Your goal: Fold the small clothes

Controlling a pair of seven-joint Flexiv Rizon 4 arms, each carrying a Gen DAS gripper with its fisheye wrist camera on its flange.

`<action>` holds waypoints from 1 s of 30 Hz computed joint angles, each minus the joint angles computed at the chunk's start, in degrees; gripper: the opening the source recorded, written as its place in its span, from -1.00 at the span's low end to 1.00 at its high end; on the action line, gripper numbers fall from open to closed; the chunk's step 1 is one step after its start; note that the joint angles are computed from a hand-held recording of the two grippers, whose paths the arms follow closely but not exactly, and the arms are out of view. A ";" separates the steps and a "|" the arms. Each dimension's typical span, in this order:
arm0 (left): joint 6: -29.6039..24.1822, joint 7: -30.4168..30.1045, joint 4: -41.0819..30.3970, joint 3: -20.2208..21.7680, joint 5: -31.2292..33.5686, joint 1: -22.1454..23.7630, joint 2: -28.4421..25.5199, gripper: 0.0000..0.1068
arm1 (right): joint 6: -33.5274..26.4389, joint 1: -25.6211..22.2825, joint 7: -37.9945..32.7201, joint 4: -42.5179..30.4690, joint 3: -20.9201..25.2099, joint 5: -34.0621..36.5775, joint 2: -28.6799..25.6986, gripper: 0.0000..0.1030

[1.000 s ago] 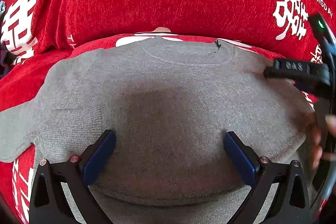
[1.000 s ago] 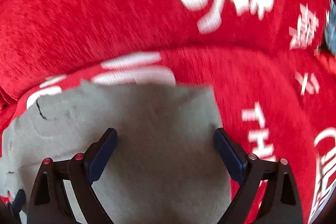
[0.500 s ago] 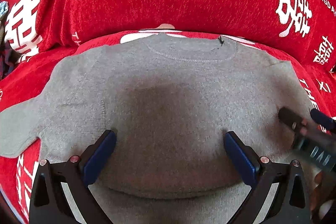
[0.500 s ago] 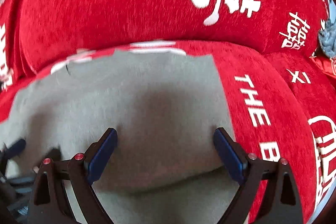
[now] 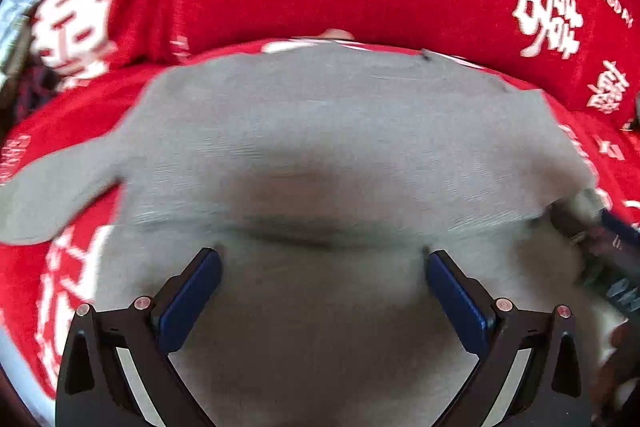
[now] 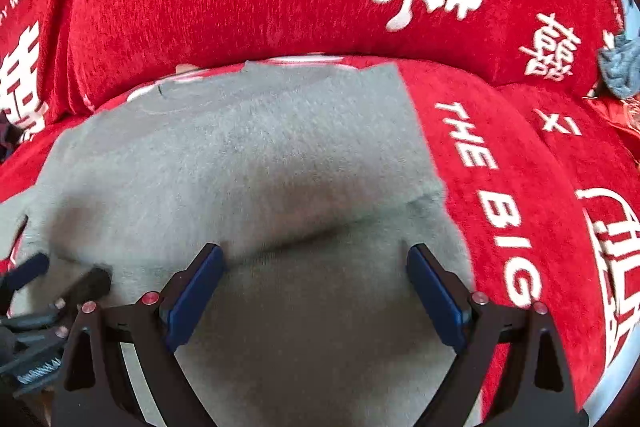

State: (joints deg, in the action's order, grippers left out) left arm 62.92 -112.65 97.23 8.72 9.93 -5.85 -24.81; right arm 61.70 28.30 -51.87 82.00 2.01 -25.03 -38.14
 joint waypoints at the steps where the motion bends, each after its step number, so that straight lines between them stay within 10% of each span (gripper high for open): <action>1: 0.34 -0.92 0.45 0.71 0.72 -0.34 0.37 0.93 | 1.96 0.74 1.00 1.08 -1.17 -1.26 0.59 0.84; 14: 2.99 -7.13 7.67 4.03 0.22 6.18 6.05 0.93 | -11.35 4.46 -11.55 -19.48 5.71 3.90 -11.15 0.84; 30: 12.91 -10.42 19.13 7.56 -13.10 24.66 8.19 0.93 | -3.87 8.64 -14.78 -18.20 3.03 5.54 -12.06 0.84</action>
